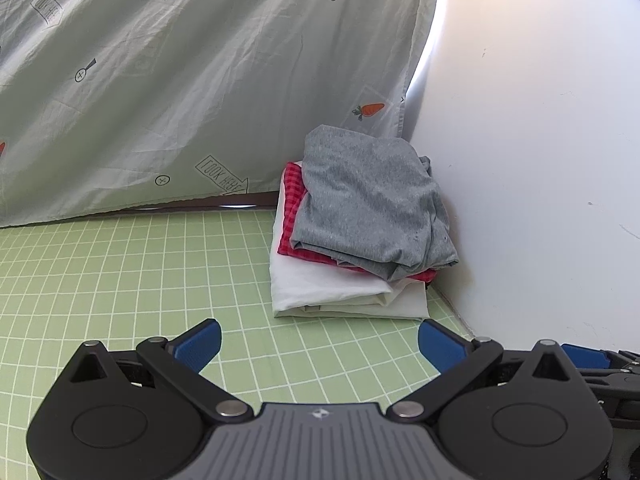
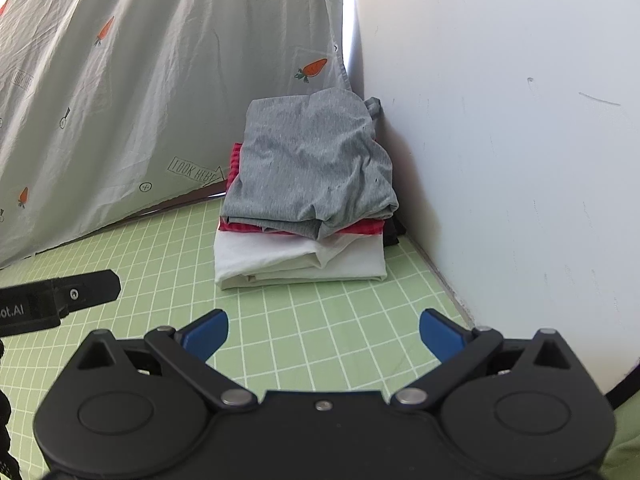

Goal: Fold clothes
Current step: 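Open both grippers and withdraw from the stack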

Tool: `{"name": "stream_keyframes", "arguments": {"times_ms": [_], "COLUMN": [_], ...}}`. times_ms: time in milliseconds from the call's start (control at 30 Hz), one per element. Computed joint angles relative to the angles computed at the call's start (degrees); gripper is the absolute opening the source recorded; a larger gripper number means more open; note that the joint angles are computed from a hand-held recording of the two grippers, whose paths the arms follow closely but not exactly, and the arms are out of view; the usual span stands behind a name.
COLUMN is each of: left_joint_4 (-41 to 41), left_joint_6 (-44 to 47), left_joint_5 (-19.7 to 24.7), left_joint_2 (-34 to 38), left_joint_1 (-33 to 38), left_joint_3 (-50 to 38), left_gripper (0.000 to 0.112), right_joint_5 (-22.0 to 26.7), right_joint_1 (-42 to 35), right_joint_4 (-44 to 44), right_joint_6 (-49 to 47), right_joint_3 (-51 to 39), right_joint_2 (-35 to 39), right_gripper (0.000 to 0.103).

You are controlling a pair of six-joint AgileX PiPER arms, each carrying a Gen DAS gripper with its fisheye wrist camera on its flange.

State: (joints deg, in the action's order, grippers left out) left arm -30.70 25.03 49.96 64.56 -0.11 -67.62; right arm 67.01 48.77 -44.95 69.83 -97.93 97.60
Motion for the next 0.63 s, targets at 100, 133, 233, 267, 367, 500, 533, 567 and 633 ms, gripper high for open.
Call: {"name": "stream_keyframes", "arguments": {"times_ms": [100, 133, 233, 267, 367, 500, 533, 567, 633], "left_joint_4": [1.0, 1.2, 1.6, 1.6, 1.5, 1.0, 0.6, 0.3, -0.3], "left_joint_6": [-0.4, -0.3, -0.3, -0.4, -0.3, 0.2, 0.5, 0.8, 1.4], "left_joint_5": [-0.3, -0.4, -0.5, -0.3, 0.2, 0.9, 1.1, 1.3, 1.6], "left_joint_2": [-0.6, -0.7, -0.8, -0.8, -0.6, -0.5, -0.5, -0.5, -0.6], "left_joint_1": [-0.7, -1.0, -1.6, -1.7, -1.8, -1.6, -1.4, -1.3, -0.9], "left_joint_3": [0.2, 0.2, 0.2, 0.1, -0.3, -0.4, -0.4, -0.4, -0.4], "left_gripper": [0.103, 0.103, 0.103, 0.103, 0.103, 0.103, 0.103, 0.103, 0.103], "right_joint_5": [0.2, 0.3, 0.5, 0.5, 0.6, 0.9, 1.0, 1.0, 1.2], "right_joint_1": [0.4, 0.5, 0.7, 0.8, 0.8, 0.8, 0.8, 0.9, 0.9], "right_joint_4": [-0.3, -0.4, -0.7, -0.8, -1.0, -1.0, -0.9, -1.0, -1.1], "right_joint_6": [0.6, 0.9, 1.4, 1.6, 1.9, 1.9, 1.8, 1.8, 1.8], "right_joint_3": [0.6, 0.8, 1.3, 1.5, 1.7, 1.7, 1.6, 1.6, 1.5], "right_joint_2": [-0.4, -0.5, -0.9, -1.0, -1.3, -1.4, -1.4, -1.4, -1.4], "right_gripper": [0.103, 0.103, 0.103, 0.103, 0.103, 0.103, 0.103, 0.103, 0.103]}}
